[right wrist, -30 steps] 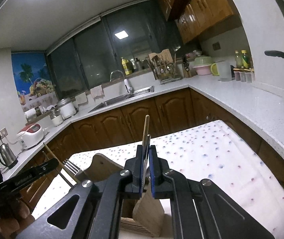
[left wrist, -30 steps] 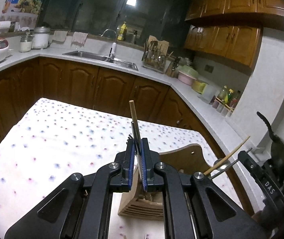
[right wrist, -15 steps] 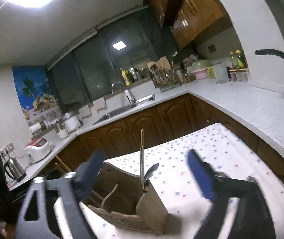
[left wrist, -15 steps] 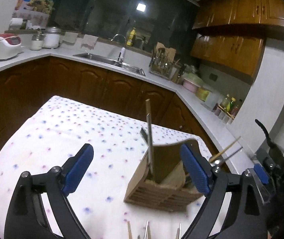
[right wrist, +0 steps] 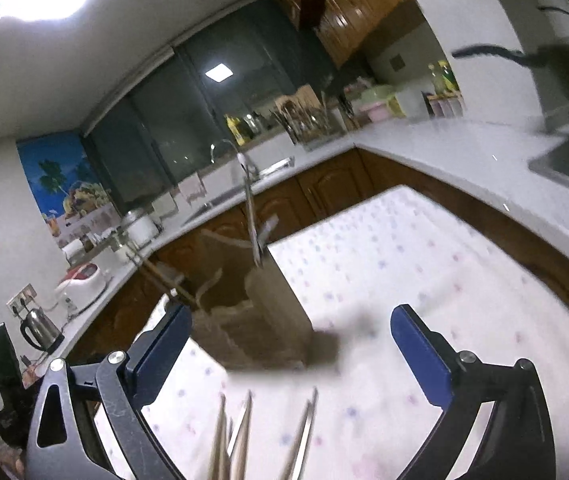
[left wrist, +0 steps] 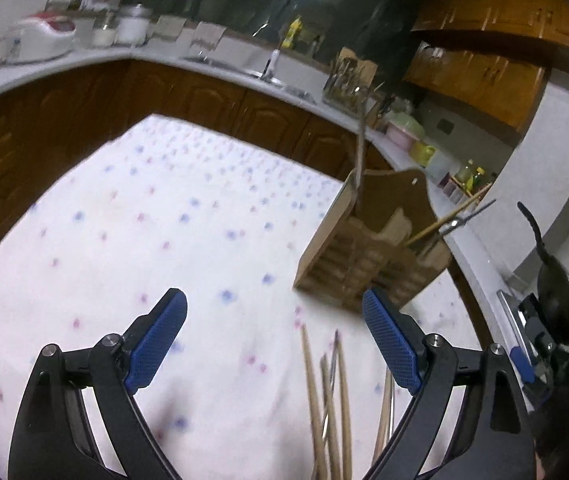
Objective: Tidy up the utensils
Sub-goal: 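Open both tools to release the chopsticks and move back over the remaining chopsticks, then grasp a wooden chopstick with the left tool while the right tool grasps a metal chopstick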
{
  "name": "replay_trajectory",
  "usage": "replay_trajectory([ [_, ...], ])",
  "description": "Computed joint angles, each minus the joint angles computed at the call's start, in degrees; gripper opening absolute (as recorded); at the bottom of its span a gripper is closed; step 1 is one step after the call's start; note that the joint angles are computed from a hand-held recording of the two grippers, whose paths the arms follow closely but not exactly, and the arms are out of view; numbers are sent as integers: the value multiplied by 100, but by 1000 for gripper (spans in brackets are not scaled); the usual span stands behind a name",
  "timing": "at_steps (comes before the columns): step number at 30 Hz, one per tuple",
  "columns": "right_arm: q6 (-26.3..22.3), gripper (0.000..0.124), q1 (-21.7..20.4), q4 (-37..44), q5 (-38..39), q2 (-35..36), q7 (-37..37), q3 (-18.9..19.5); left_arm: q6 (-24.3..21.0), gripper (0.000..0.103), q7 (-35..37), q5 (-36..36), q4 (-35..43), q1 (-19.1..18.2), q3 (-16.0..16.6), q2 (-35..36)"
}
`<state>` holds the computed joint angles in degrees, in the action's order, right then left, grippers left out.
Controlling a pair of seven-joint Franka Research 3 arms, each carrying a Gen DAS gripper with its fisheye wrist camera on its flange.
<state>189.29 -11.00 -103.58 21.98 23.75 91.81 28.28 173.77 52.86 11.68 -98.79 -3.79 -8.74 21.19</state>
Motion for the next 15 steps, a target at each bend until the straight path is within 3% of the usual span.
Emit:
replay_trajectory([
  [6,-60,101,-296,-592,184,-310,-32,296,46,91,44,-204,-566,144,-144,-273],
  [15,-270,101,-285,-944,439,-478,-266,345,-136,91,271,-382,-800,221,-219,-380],
])
